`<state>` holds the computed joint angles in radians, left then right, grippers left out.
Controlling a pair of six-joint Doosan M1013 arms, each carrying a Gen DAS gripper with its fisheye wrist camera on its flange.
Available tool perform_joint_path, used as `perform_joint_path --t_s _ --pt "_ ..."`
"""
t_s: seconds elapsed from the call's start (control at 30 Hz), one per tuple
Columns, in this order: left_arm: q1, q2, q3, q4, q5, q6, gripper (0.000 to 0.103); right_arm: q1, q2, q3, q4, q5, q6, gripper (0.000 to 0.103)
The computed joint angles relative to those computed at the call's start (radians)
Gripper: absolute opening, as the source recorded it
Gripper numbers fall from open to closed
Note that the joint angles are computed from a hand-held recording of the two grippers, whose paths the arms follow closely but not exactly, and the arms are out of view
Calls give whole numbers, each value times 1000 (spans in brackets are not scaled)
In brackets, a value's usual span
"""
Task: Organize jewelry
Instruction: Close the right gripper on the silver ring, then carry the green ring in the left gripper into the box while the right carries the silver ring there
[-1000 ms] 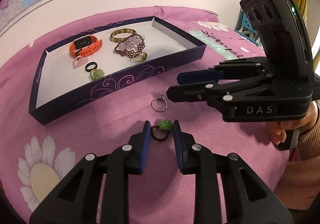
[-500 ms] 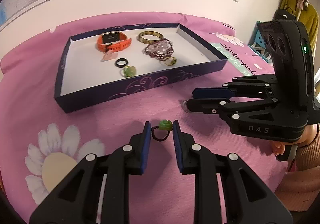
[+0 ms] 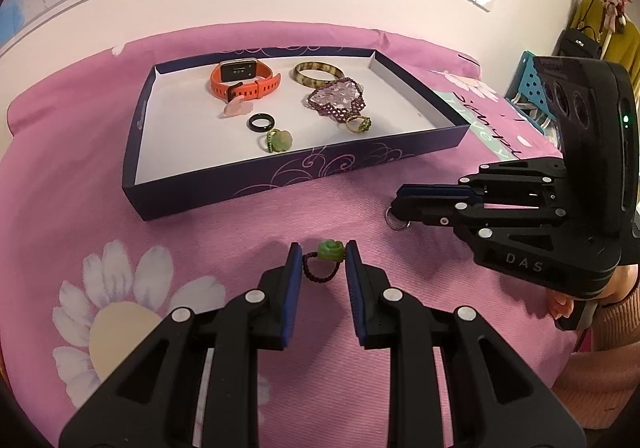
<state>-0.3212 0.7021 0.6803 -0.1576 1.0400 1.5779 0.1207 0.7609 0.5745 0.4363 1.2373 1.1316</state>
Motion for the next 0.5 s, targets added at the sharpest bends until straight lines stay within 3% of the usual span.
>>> perform_joint_path --t_s 0.5 --pt "0 -5 -1 9 -13 -14 22 -34 -32 55 129 -52 14 4"
